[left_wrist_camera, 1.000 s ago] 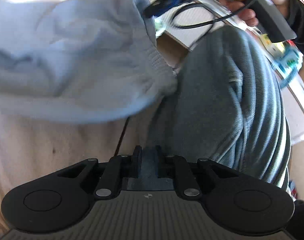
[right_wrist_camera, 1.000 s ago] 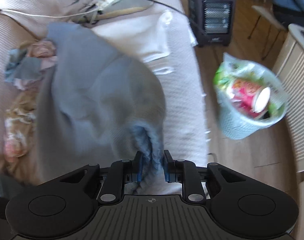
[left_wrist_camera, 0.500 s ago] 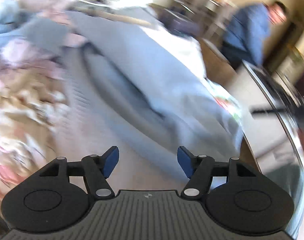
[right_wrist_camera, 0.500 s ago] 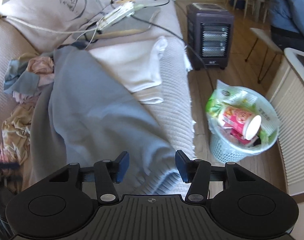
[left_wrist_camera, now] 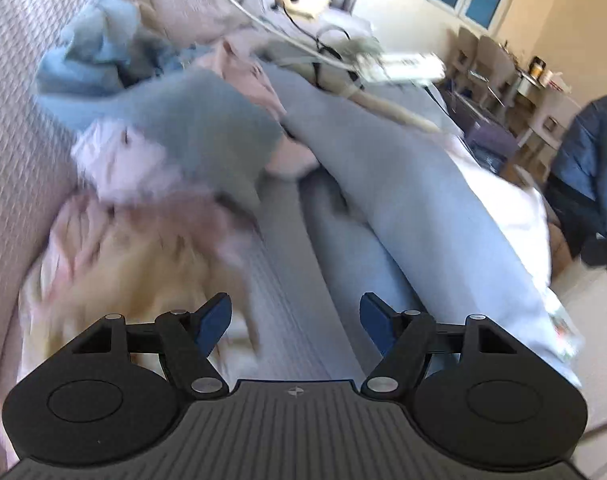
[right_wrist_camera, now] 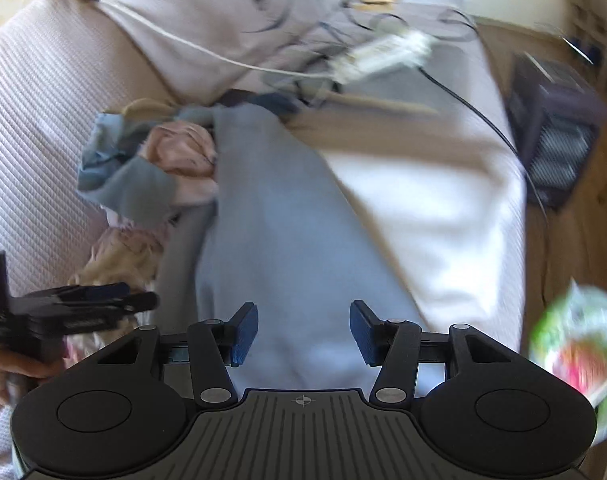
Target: Fold clothes
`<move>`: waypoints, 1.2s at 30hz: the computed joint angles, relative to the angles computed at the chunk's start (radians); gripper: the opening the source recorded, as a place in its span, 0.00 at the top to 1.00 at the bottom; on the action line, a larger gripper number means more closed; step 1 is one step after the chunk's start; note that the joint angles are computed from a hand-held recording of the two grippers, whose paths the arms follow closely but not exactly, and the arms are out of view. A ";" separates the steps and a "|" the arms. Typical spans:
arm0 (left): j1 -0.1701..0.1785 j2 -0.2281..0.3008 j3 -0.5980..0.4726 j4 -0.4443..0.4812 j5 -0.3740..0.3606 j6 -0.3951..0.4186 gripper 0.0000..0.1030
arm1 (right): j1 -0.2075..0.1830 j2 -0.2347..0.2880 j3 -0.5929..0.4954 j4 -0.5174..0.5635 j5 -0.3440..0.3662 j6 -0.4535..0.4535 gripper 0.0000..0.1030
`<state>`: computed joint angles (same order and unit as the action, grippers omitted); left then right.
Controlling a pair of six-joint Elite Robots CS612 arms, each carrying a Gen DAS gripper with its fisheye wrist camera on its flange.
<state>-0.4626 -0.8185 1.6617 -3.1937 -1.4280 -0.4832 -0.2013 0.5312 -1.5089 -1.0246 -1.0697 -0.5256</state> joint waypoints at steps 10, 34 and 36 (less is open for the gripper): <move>0.055 0.108 -0.145 0.033 -0.132 -0.039 0.87 | 0.134 -0.111 0.357 -0.405 0.083 -0.056 0.50; 0.056 0.064 -0.103 0.016 -0.221 0.029 0.87 | 0.227 -0.206 0.611 -0.599 -0.081 0.084 0.94; 0.042 0.034 -0.067 -0.013 -0.196 0.057 0.77 | 0.197 -0.189 0.527 -0.541 -0.032 0.088 0.94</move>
